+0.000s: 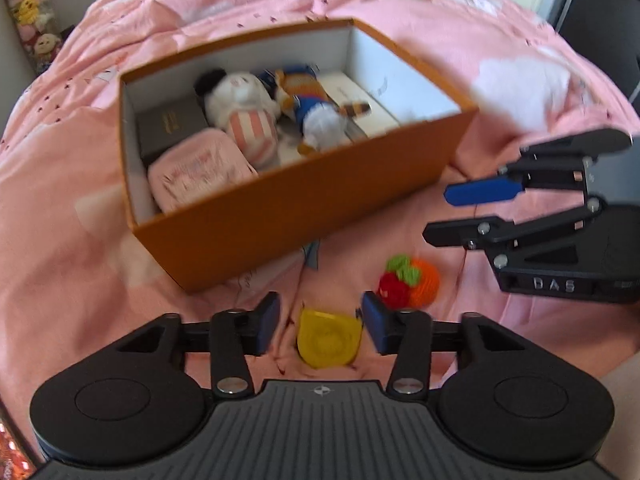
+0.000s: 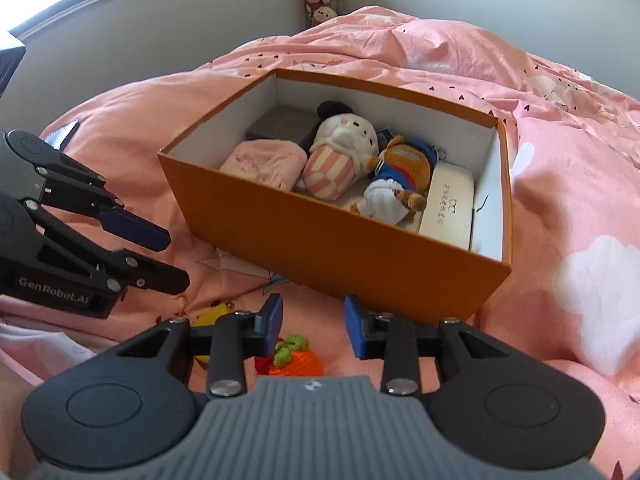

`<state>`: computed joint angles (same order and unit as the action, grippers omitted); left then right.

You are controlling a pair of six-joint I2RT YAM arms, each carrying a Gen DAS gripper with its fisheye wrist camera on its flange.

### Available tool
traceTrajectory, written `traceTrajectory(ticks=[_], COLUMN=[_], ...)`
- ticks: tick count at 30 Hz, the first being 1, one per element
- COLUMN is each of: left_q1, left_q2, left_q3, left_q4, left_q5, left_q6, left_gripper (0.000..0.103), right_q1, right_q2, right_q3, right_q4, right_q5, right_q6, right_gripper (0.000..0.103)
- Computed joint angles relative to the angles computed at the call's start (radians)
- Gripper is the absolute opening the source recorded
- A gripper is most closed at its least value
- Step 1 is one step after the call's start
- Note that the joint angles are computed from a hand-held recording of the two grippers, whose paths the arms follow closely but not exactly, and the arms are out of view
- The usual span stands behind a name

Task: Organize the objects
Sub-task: 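Grasp the yellow case with the left gripper while the right grasps the crocheted orange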

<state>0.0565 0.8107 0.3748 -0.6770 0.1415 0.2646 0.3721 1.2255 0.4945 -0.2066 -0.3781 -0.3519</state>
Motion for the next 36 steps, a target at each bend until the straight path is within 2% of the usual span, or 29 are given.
traceTrajectory(ticks=[1,5,10,16,26,33,36], left_q1=[-0.008,-0.043,0.063,0.099,0.068,-0.028,-0.045], left_q2=[0.002,0.045,0.195,0.311,0.458,0.480,0.480], left_q3=[-0.022,-0.086,-0.106,-0.127,-0.136,-0.155,-0.157], left_q4=[0.015,0.097,0.182,0.299,0.442,0.496,0.499], left_q5=[-0.005,-0.063,0.062,0.095,0.058,-0.018,-0.023], left_q6=[0.017,0.033,0.087,0.071,0.056,0.026,0.020], left_gripper=[0.068,0.072,0.074,0.074,0.074,0.073,0.068], right_q1=[0.006,0.040,0.060,0.085,0.118,0.098,0.089], right_q2=[0.017,0.080,0.138,0.203,0.296,0.348,0.347], right_q3=[0.002,-0.002,0.004,0.018,0.033,0.061,0.060], right_q4=[-0.005,0.003,0.013,0.021,0.070,0.055,0.056], right_q5=[0.005,0.052,0.068,0.070,0.108,0.086,0.077], right_q6=[-0.002,-0.018,-0.030,-0.050,-0.060,-0.053,-0.053], right_gripper=[0.036,0.038,0.041,0.045,0.052,0.052,0.052])
